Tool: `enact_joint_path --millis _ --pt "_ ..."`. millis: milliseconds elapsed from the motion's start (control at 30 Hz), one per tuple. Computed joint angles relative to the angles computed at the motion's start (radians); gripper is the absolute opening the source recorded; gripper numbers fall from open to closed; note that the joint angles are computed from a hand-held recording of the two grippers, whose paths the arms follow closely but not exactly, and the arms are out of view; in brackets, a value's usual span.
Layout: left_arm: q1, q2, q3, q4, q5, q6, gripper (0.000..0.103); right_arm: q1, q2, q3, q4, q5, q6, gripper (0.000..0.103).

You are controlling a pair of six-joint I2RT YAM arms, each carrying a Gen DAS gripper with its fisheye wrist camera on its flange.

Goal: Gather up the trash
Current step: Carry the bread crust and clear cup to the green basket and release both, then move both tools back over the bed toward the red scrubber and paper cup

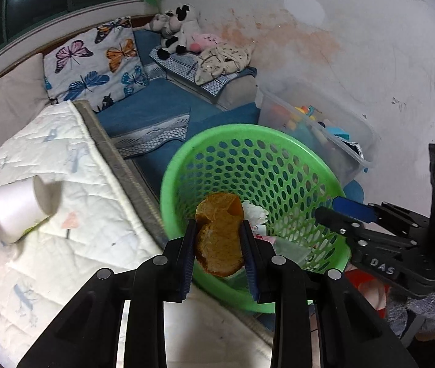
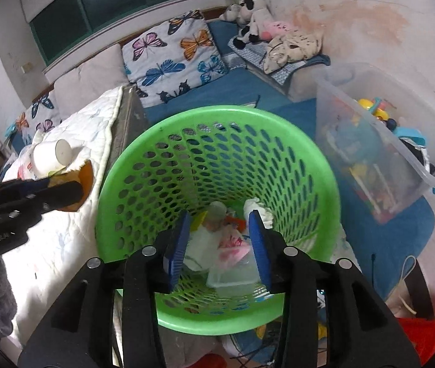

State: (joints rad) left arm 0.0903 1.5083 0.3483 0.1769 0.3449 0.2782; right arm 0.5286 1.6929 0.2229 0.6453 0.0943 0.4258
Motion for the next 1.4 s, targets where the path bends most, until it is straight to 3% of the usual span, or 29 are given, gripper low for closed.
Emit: enact_joint_path --millis 133,233,300,533,800,1000,1233,1400 --pt "-0.038 0.06 0.009 0.036 -0.007 -0.021 0.031 -0.04 -0.044 -0.034 0.008 -0.02 -0.012 0.043" --pt "-0.059 0.091 0.004 0.07 -0.016 -0.032 0.039 -0.051 -0.082 -0.054 0.0 -0.022 -0.014 0.044" --pt "-0.073 0.097 -0.001 0.089 -0.023 -0.043 0.051 -0.058 -0.099 -0.063 -0.003 -0.026 -0.016 0.044" --pt "-0.027 0.046 -0.04 0.101 0.004 -0.016 0.054 -0.052 -0.133 -0.062 -0.031 -0.038 -0.02 0.044" --pt "0.237 -0.064 -0.073 0.016 0.093 0.138 0.054 0.09 -0.148 0.022 -0.118 0.022 0.021 0.049" --pt "0.513 -0.046 -0.009 -0.057 0.174 0.276 0.054 0.177 -0.097 0.109 -0.151 0.043 0.046 0.049" --pt "0.789 0.123 0.163 -0.114 0.242 0.402 0.053 0.277 -0.007 0.251 -0.205 0.048 0.062 0.05" --pt "0.915 0.249 0.302 -0.167 0.266 0.442 0.052 0.346 0.077 0.39 -0.257 0.044 0.054 0.06"
